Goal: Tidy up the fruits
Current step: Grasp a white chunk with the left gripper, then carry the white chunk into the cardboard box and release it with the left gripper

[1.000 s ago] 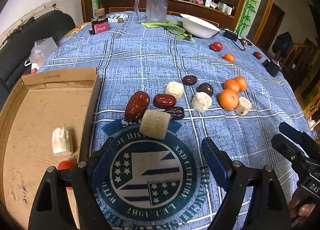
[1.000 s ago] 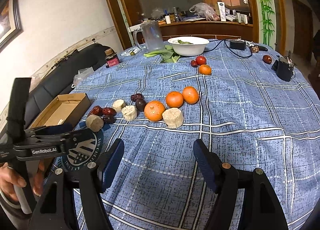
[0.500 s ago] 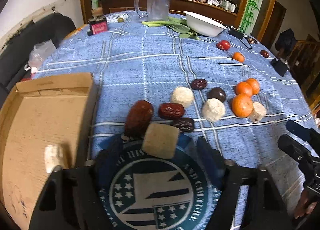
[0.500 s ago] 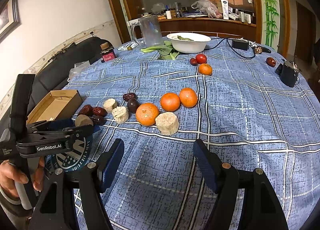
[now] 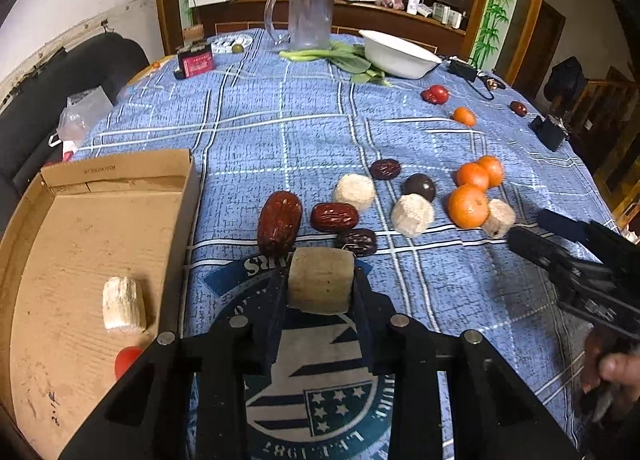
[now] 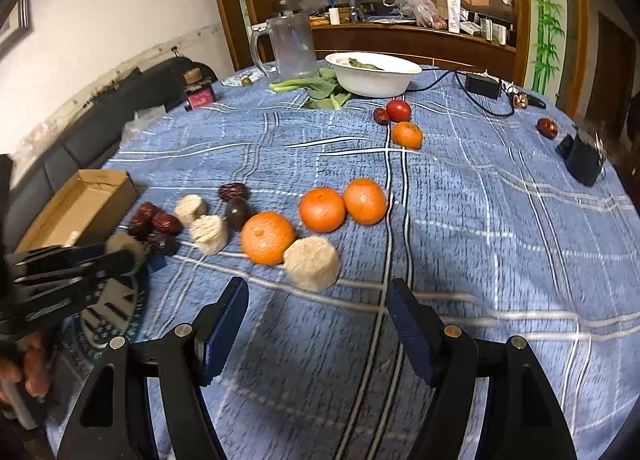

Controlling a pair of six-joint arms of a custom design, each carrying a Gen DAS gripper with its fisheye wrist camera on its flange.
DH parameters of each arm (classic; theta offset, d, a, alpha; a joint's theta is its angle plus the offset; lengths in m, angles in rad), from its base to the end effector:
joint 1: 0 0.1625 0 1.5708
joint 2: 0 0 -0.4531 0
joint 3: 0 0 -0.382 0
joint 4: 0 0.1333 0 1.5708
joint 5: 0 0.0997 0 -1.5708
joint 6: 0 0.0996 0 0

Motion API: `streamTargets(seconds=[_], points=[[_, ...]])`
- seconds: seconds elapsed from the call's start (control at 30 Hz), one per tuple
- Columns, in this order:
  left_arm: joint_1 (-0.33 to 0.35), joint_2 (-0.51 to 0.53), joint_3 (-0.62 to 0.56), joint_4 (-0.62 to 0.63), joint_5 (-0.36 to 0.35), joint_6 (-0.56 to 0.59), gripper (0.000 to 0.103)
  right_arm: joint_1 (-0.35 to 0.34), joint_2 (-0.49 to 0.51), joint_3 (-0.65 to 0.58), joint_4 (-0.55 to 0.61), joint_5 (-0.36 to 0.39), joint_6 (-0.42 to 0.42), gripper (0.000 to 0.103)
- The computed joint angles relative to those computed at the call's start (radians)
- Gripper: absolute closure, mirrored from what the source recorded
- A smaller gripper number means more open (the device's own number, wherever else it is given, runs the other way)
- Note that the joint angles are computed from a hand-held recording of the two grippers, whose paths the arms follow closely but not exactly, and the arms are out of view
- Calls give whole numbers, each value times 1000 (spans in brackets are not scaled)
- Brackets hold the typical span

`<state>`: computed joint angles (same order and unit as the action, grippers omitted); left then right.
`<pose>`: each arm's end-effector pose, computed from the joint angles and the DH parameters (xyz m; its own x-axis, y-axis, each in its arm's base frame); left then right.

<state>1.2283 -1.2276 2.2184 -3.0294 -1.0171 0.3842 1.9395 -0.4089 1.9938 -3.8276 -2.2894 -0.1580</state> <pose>0.0107 -0.5230 0.2390 -0.7042 0.3729 -0.6041 0.6081 0.7561 -0.2421 0.2560 -0.4747 -0.0359 -0.7949 -0.0053 0.6068 -0.4123 0.7384 -0.5337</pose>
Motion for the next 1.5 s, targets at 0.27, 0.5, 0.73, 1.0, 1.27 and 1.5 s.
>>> streamTargets(seconds=[0.27, 0.5, 0.73, 1.0, 1.27, 1.5], points=[[-21, -21, 28, -1, 0, 2, 73, -13, 22, -67, 111, -41, -41, 69], [-33, -41, 51, -8, 10, -7, 73, 21, 4, 5, 25, -21, 6, 69], [-57, -86, 84, -27, 32, -5, 73, 88, 7, 41, -28, 21, 53, 69], [-62, -142, 109, -35, 47, 12, 73, 147, 35, 18, -5, 38, 78, 68], [-49, -195, 115, -34, 54, 31, 73, 186, 56, -19, 41, 59, 100, 68], [-24, -227, 105, -32, 52, 50, 73, 213, 79, -72, 95, 70, 91, 68]])
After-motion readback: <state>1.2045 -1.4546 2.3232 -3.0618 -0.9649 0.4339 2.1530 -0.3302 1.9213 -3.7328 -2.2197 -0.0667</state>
